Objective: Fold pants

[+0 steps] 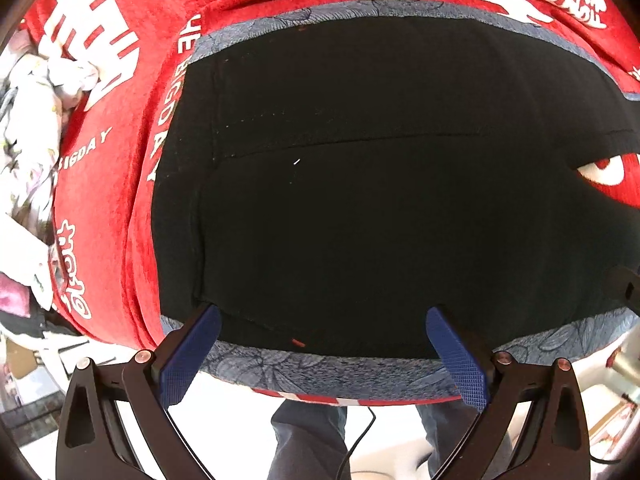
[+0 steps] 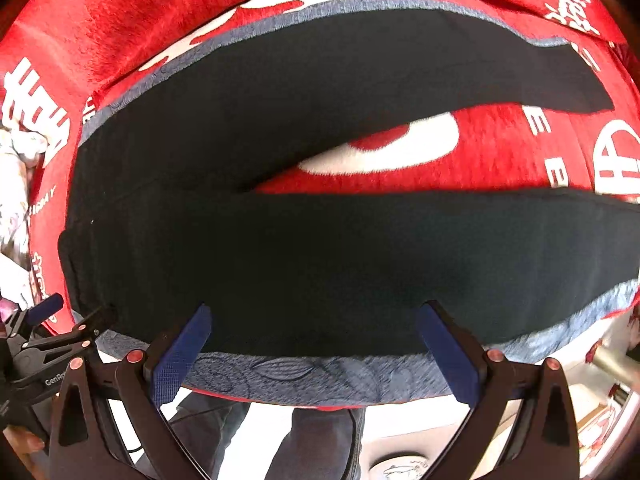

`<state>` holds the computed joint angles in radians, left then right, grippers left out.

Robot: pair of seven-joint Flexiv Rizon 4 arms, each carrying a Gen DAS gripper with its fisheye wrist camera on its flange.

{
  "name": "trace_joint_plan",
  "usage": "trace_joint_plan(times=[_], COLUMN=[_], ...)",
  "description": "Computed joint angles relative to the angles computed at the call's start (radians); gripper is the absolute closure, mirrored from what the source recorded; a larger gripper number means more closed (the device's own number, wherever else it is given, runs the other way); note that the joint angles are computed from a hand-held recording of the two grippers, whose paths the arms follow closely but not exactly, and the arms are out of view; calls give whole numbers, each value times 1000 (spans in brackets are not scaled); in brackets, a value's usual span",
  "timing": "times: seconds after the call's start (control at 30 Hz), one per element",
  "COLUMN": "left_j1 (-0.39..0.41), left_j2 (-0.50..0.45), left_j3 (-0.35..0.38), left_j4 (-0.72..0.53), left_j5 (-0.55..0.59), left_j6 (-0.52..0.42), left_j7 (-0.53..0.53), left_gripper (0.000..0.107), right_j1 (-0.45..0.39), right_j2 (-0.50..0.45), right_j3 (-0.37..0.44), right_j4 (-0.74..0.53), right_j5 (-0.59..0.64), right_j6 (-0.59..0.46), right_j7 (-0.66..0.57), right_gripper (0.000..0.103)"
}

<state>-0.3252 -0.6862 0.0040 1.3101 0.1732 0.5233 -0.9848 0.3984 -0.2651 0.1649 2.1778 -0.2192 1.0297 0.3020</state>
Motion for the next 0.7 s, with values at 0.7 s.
trace_joint_plan(times=[0.7], left_j1=[19], left_j2=[52], left_j3=[1], left_j4=[108], left_j5=[7], left_j6=[27], left_j7=[-84], left_gripper=[4], right_j1=[20], right_j2=[-25], right_j3=[8], right_j4=[32], right_j5=[36], right_j6=[75], right_j7=[-46], right_gripper=[0])
